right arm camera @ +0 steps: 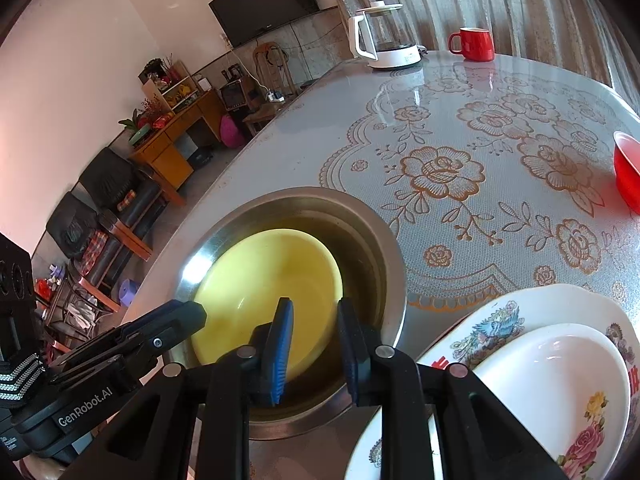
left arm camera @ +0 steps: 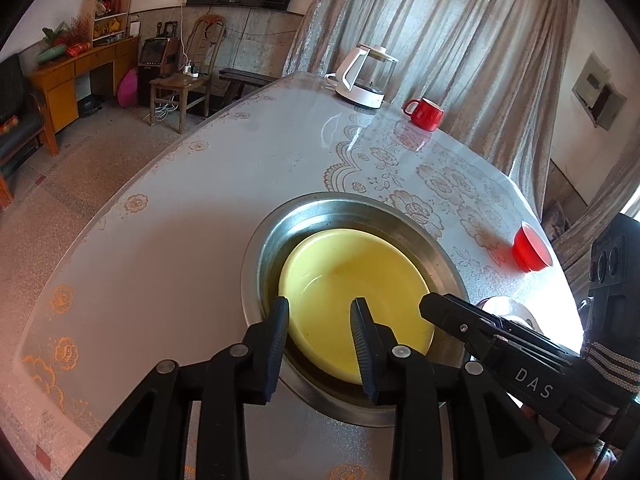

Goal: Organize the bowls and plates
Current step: 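Open both tools to release the yellow bowl inside the steel bowl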

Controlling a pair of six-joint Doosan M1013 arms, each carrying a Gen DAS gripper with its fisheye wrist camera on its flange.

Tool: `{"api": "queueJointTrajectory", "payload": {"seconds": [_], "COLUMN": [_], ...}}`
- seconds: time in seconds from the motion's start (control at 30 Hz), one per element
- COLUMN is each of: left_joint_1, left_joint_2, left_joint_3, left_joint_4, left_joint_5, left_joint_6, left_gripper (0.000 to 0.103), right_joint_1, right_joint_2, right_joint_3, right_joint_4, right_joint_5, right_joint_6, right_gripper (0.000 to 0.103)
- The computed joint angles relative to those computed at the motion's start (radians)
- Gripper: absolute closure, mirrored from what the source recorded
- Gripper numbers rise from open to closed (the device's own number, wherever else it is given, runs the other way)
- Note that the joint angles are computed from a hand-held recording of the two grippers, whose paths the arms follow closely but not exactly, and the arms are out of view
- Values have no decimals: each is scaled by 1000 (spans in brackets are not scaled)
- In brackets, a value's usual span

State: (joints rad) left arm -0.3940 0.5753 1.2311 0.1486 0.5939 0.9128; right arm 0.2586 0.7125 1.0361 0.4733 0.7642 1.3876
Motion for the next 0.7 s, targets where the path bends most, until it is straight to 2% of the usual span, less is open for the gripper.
{"api": "queueJointTrajectory", "payload": {"seconds": [0.17, 0.43, 0.7], "left_joint_1": [-8, -24, -30], "left_joint_2": [-7, -15, -17], "left_joint_3": [10, 21, 25], "left_joint_4": [61, 162, 183], "left_joint_5": [-2, 5, 8], "left_joint_6": [-32, -94, -104], "left_gripper": [69, 69, 68], "right_joint_1": [5, -4, -11], "right_joint_2": [-17, -32, -52], "right_joint_3": [25, 55, 90], "right_joint_4": [-35, 27, 76], "right_joint_5": [-33, -54, -84], "right_joint_6": [20, -20, -56], "right_gripper": [76, 76, 73]}}
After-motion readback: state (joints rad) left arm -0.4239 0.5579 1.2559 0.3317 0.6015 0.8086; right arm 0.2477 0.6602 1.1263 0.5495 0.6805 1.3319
